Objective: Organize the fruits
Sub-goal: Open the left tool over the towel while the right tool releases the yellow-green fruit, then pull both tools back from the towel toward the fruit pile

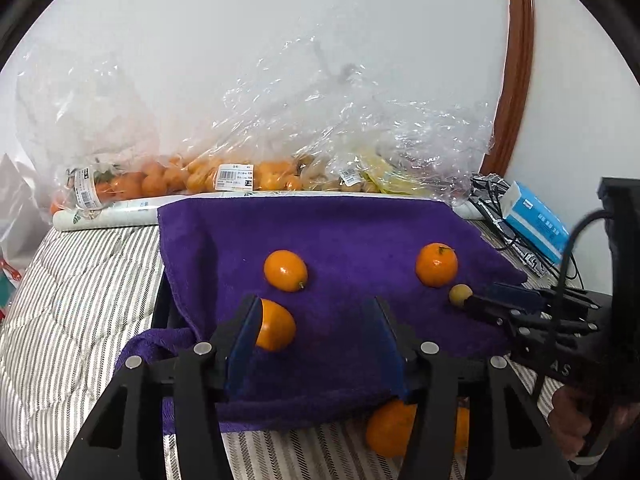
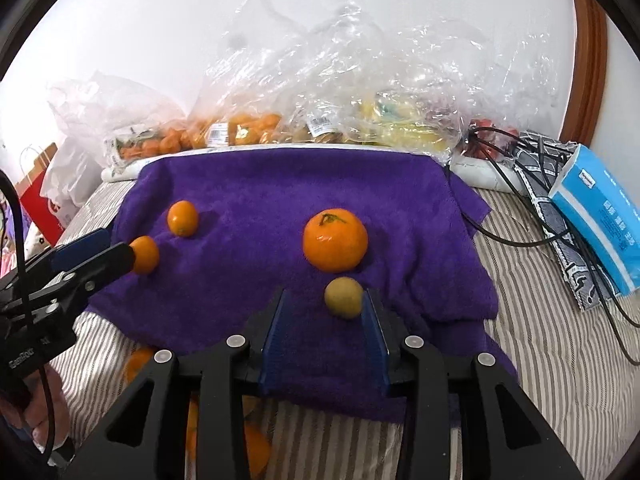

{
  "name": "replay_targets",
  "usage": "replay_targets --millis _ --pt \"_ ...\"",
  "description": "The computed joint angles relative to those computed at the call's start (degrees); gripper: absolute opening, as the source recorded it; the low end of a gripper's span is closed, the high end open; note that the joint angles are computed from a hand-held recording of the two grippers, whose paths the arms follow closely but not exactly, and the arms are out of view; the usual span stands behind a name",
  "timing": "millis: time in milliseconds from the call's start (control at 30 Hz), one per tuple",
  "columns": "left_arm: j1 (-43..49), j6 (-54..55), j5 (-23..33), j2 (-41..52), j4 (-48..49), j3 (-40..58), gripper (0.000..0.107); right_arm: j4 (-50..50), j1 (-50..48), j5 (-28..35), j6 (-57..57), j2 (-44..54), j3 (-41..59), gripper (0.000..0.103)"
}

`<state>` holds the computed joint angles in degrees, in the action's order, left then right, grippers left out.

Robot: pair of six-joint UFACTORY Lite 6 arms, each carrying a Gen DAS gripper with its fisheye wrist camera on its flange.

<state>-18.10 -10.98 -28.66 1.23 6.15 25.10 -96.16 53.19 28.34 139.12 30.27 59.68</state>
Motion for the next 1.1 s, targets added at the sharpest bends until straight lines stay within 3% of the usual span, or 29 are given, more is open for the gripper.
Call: replay_targets --millis 233,300,400,600,700,833,900,967,1100 --pt "-0.79 0.22 1.26 -5.95 -0.08 -2.97 0.053 7.26 6.32 4.61 1.19 -6.64 -5.93 0.038" --pt "-0.97 -1.53 3.64 -7.92 2.99 -3.11 0.053 12.92 7.29 4.03 -3.48 -8.46 -6.52 0.038" --pt "-1.99 -1.48 6.83 -12.29 3.58 -4.52 0.053 21.38 9.09 4.08 -10.73 -11.37 -7.35 0.027" --pt "0.21 -22.00 12.72 -21.77 25.10 -8.73 0.053 22.91 16.76 10.02 -5.56 -17.93 -11.91 0.028" --pt "3.38 -34.73 13.19 -25.88 38.23 -11.75 0.053 23.21 20.11 12.83 -3.03 -19.72 -13.11 0.033" --pt "9.12 -51.60 11.31 -31.48 56.57 -16.02 0.053 21.73 22.89 14.20 1.44 -20.86 -14.16 0.051" --pt "11.62 -54.58 10.50 -33.15 60.16 -17.63 0.055 21.95 23.36 14.42 1.82 -20.07 -13.59 0.054" --pt "13.66 -53.38 10.03 -33.36 59.80 -18.81 0.058 22.16 23.88 13.91 1.46 -18.75 -12.73 0.065" --pt "18.39 -48.12 6.47 -28.62 57.40 -19.34 0.062 21.84 24.36 12.28 2.01 -15.67 -11.46 0.070"
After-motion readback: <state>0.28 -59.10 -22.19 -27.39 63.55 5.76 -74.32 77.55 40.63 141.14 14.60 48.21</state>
